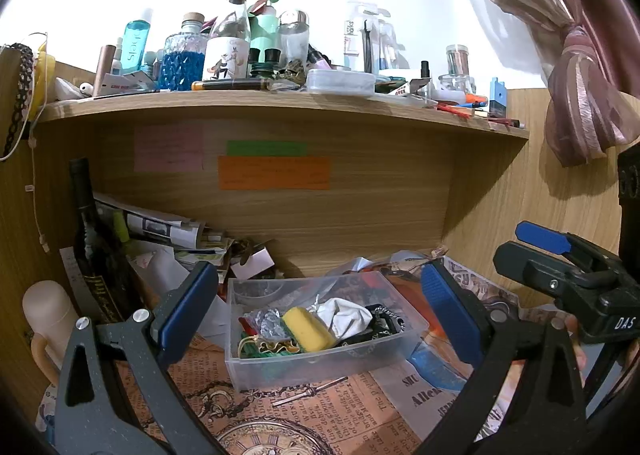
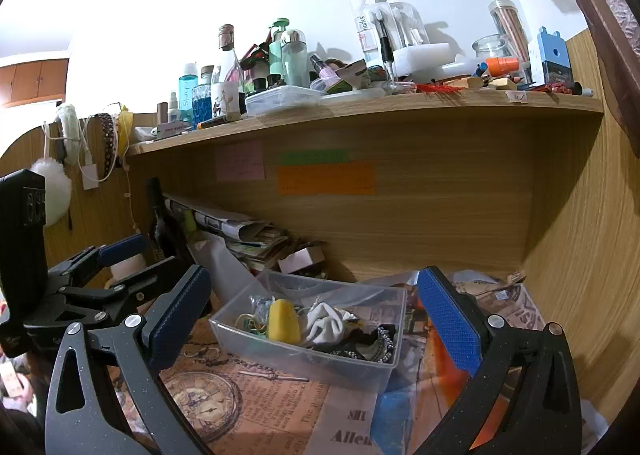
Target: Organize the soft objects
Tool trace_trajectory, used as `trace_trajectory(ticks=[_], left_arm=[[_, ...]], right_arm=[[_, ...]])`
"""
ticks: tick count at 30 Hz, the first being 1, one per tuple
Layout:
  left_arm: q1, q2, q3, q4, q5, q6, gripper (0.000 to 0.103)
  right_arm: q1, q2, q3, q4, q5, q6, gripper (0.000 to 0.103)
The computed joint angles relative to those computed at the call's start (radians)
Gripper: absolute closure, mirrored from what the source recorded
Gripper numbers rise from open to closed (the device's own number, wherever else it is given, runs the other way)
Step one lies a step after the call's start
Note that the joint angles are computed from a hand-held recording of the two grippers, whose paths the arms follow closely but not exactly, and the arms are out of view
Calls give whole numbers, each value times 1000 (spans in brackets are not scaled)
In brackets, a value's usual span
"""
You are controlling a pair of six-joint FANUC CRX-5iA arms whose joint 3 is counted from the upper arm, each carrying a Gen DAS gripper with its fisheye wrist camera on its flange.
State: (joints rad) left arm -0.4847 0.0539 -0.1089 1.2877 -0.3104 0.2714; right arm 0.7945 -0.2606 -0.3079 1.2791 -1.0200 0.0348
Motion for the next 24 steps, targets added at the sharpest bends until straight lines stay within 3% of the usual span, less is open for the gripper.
trace_trajectory(ticks=[24], left_arm=[[10, 8, 9, -21, -24, 29, 0]], right_arm=[[1, 2, 1, -2, 3, 2, 0]])
